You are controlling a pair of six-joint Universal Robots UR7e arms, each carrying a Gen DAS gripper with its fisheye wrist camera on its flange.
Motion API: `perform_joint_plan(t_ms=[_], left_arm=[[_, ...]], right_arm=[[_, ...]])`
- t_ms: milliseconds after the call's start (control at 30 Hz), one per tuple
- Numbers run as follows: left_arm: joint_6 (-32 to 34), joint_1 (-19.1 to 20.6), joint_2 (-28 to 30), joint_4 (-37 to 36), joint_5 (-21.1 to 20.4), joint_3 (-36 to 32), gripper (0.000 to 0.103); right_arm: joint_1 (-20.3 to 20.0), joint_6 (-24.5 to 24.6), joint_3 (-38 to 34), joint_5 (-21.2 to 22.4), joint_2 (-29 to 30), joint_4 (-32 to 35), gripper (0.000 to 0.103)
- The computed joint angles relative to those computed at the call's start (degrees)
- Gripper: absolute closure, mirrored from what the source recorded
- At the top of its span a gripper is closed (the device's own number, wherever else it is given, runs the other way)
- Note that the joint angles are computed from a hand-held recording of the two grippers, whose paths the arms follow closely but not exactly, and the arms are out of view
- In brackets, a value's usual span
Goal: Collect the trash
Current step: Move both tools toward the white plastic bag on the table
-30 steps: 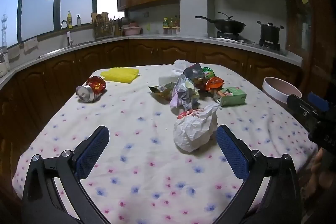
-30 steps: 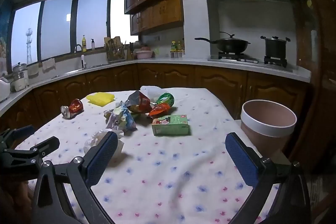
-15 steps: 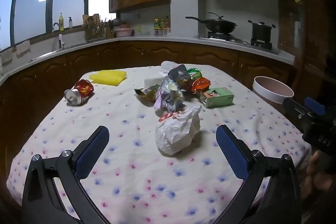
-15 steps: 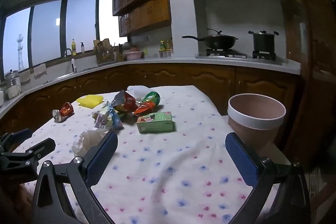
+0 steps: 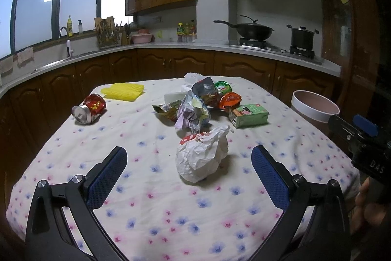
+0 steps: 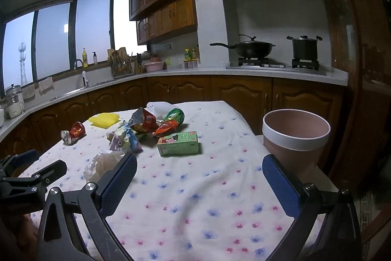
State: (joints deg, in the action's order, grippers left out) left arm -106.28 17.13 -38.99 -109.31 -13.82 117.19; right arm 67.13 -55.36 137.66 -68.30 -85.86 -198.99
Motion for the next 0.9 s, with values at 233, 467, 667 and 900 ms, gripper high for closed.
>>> perform_joint_plan(t_ms=[233,467,667,900], left_arm=[[0.6,0.1,0.1,-0.5,-0.1,-0.1,0.0],[0.2,0.0,0.2,-0.1,0.0,-0.3,0.0],[0.6,0.0,0.1,-0.6,-0.1,-0.2,0.0],[0.5,0.0,0.0,-0.5,-0.1,0.0,0.0]], right_arm=[[-0.4,-0.3,0.7,0.5,-0.5,-0.2,0.0],[-0.1,-0.2,0.0,0.1,0.0,0.0,0.0],[-0.1,-0.4,0.5,0.1,-0.5,0.1,0.0],[0.0,-0.2,0.7,0.0,-0.4,-0.3,0.0]])
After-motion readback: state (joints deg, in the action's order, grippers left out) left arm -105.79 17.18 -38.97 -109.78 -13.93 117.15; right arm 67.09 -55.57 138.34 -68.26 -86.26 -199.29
